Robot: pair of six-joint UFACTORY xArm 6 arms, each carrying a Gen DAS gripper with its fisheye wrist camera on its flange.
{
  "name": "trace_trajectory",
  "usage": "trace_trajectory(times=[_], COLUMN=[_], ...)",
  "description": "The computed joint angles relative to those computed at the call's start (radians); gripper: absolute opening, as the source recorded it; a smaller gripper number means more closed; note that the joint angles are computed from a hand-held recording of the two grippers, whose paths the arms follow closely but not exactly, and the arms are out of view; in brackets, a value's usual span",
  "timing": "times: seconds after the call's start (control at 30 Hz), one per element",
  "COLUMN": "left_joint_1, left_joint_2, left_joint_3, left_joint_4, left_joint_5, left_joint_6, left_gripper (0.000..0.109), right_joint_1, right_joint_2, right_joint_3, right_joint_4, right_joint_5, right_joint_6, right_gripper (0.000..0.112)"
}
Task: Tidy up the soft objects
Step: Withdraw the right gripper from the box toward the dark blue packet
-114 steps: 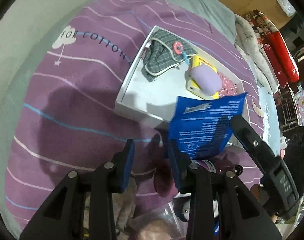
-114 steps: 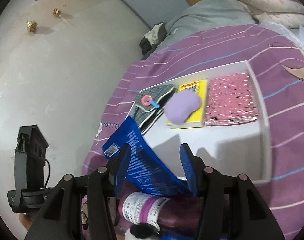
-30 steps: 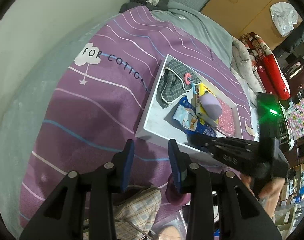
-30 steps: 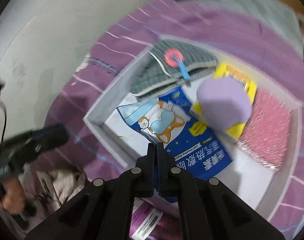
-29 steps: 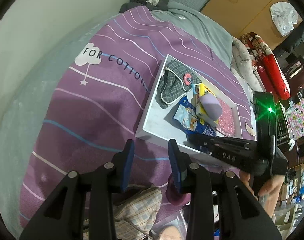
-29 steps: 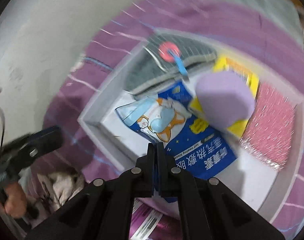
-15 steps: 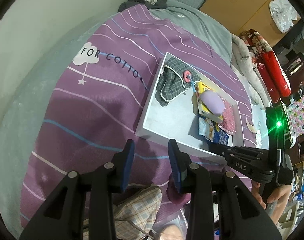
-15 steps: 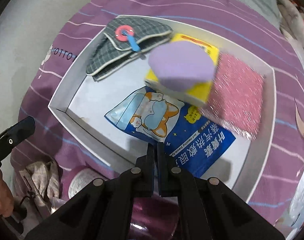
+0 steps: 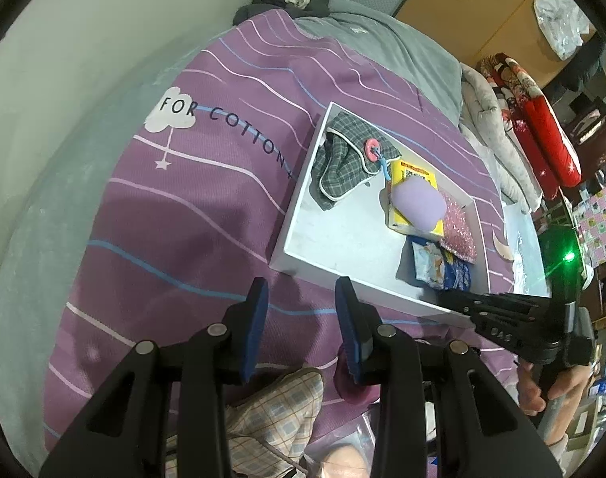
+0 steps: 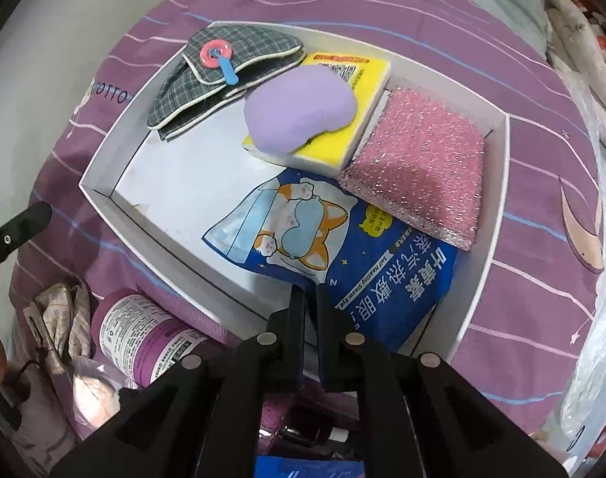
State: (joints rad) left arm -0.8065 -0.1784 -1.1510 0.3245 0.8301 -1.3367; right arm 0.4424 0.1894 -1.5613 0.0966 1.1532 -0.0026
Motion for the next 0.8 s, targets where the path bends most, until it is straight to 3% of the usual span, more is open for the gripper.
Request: trace_trajectory(times=[0.13, 0.2, 0.27, 0.4, 0.43, 0.53, 0.67, 0.77, 0.8], left_joint_1=[-0.007, -0.009, -0.009, -0.011, -0.012, -0.014, -0.015, -0.012, -0.013], left_joint_2=[0.018, 0.021, 0.023, 0.031, 0.033, 0.04, 0.034, 0.028, 0.03], left_joint_3=[-0.021, -0.026, -0.029, -0.038, -0.041, -0.049, -0.046, -0.039, -0.042], left_joint_4=[-0.004, -0.004, -0.007, -0.008, -0.011, -0.013, -0.004, -0.004, -0.004], left_joint_5=[0.015, 0.019, 0.021, 0.027, 0.026, 0.028, 0.026, 0.022, 0.024], left_joint_6=[0.015, 0.02, 0.021, 0.019, 0.022, 0.034, 0.03, 0.025, 0.023], left_gripper=[0.036, 0.036, 0.036, 0.036, 0.036, 0.036, 0.036, 0.036, 0.036], right_joint_1=[-0.035, -0.046, -0.06, -0.065, -0.058, -0.015, 0.015, 0.014, 0.006], right_joint_2=[-0.062, -0.093, -0.117, -0.126, -0.112, 0.022, 0.18, 0.217, 0.191], right_joint_3=[0.046, 0.066, 0.087, 0.077, 0.063, -0.085, -0.232, -0.236, -0.187], right_joint_4=[0.074, 0.138, 0.214, 0.254, 0.247, 0.151, 0.116, 0.099, 0.127], right_joint_5=[-0.014, -0.03, -0.046, -0.08, -0.103, -0.074, -0.085, -0.053, -0.093], right_joint_6=[0.048, 0.037, -0.001, 0.018, 0.057, 0.194, 0.269, 0.33, 0.329], right_gripper=[0.015, 0.027, 0.05, 0.051, 0.049, 0.007, 0.002, 0.0, 0.0])
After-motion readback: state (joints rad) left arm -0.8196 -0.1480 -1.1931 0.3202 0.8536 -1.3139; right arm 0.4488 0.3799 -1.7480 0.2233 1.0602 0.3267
